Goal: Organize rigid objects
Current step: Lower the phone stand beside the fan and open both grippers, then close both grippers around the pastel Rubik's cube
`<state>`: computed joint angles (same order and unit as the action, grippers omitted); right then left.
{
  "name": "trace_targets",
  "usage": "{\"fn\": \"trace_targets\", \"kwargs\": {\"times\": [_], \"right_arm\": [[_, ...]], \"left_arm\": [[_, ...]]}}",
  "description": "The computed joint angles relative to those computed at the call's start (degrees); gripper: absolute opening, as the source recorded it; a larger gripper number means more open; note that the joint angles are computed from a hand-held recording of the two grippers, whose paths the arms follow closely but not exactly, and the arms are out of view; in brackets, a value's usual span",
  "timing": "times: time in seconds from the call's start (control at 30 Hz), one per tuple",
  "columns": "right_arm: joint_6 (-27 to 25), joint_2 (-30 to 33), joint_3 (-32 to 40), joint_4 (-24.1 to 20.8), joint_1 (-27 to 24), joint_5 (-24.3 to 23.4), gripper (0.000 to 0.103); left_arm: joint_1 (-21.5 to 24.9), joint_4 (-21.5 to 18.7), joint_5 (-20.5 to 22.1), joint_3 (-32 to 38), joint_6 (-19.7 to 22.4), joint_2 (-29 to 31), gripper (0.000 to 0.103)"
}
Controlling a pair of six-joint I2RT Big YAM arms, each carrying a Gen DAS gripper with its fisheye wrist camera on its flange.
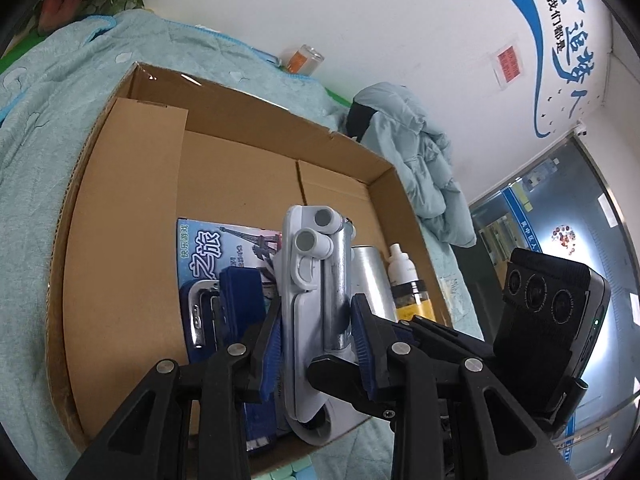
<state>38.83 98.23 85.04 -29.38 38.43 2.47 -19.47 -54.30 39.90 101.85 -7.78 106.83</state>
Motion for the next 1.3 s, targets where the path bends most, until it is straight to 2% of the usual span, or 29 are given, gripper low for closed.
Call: {"fn": "trace_targets", "kwargs": {"times": [0.07, 0.1, 0.17, 0.23, 0.27, 0.33, 0.37, 0.47, 0.57, 0.6, 0.67, 0.7, 0.73, 0.77, 0.8, 0.87, 0.9, 0.93, 0.97, 1.0, 1.03, 1.1, 1.13, 1.2, 1.3], "right_arm": [[0.35, 0.37, 0.24, -0.13, -0.12, -0.18, 0.059], [0.53, 0.23, 0.11, -0.16, 0.01, 0.27, 0.059], [0.38, -0.12, 0.20, -1.32, 0.31, 1.38, 0.061], [0.29, -1.15, -0.89, -1.17, 0.84, 2.42, 0.067], [0.51, -1.93, -1.82, -1.19, 1.36, 3.58, 0.073], [1.01, -3.35, -3.75, -1.14, 2.53, 6.10, 0.077], [1.18, -4.27, -5.06, -1.13, 3.37, 8.11, 0.079], [3.18, -6.12, -7.76, -3.24, 6.49, 16.58, 0.080], [4.23, -7.66, -9.77, -4.56, 8.97, 21.42, 0.081], [5.19, -8.04, -10.19, -5.91, 9.82, 23.32, 0.081], [6.60, -9.16, -11.61, -6.50, 10.98, 25.66, 0.081], [6.95, -9.62, -12.30, -6.25, 11.35, 26.37, 0.080], [7.33, -10.17, -12.98, -6.36, 11.93, 27.70, 0.065], [7.84, -10.47, -13.17, -7.46, 12.76, 29.86, 0.049], [8.40, -10.50, -12.97, -8.70, 13.19, 30.69, 0.024], [8.79, -11.23, -13.59, -9.05, 13.73, 30.65, 0.023], [8.69, -11.78, -14.15, -9.05, 14.33, 31.40, 0.026], [8.23, -11.83, -14.01, -9.68, 14.80, 32.31, 0.042], [7.65, -11.70, -13.81, -9.96, 15.19, 33.13, 0.078], [6.65, -11.91, -14.20, -9.10, 15.75, 34.21, 0.090], [5.22, -12.49, -15.27, -6.62, 16.41, 35.36, 0.096], [3.55, -12.84, -16.26, -4.30, 17.07, 35.45, 0.096], [2.93, -12.78, -16.58, -3.48, 17.01, 33.98, 0.096], [2.05, -12.59, -17.38, -1.05, 16.45, 30.07, 0.096], [-0.45, -11.71, -19.53, 5.49, 15.22, 20.89, 0.096]], "left_arm": [[-0.45, 0.33, -3.79, 0.15, 0.24, -0.15, 0.030], [-0.60, 1.46, -5.56, -0.42, 0.13, -0.65, 0.036], [-0.41, 4.30, -4.89, -2.30, -0.52, -2.07, 0.051], [-0.53, 6.85, -6.07, -4.79, -0.78, -4.29, 0.075], [-0.75, 9.10, -8.21, -6.99, -0.55, -6.21, 0.079], [-1.39, 12.52, -12.70, -11.00, 0.60, -9.79, 0.098], [-1.83, 14.90, -15.22, -13.84, 0.79, -12.09, 0.103], [-2.89, 21.09, -19.54, -21.06, 1.14, -17.38, 0.102], [-3.88, 24.64, -22.23, -27.21, 0.97, -21.68, 0.102], [-4.24, 26.67, -23.04, -29.44, 0.49, -23.09, 0.095], [-4.87, 28.72, -23.65, -33.04, 0.57, -25.40, 0.038], [-4.99, 26.72, -22.35, -33.17, 0.92, -25.39, 0.001], [-5.08, 25.35, -21.00, -33.49, 0.40, -25.40, 0.002], [-5.35, 26.39, -21.61, -34.90, -0.60, -26.16, 0.002], [-6.09, 27.46, -24.52, -36.25, -0.77, -27.24, 0.005], [-7.58, 27.92, -30.53, -37.80, -0.48, -29.07, 0.045], [-7.74, 27.52, -31.74, -38.09, -0.97, -29.56, 0.097], [-7.48, 28.45, -31.69, -38.99, -2.19, -30.34, 0.100], [-6.66, 31.26, -29.47, -40.71, -4.52, -31.20, 0.102], [-5.95, 31.18, -26.99, -40.91, -5.74, -31.01, 0.102], [-5.17, 30.07, -24.77, -40.58, -6.15, -30.53, 0.102], [-4.32, 27.26, -22.41, -39.93, -6.41, -29.22, 0.102], [-4.01, 26.49, -21.93, -39.76, -5.98, -28.59, 0.102], [-3.68, 25.51, -20.21, -40.24, -4.19, -27.79, 0.102], [-3.24, 24.27, -17.86, -40.46, -2.98, -25.64, 0.101]]}}
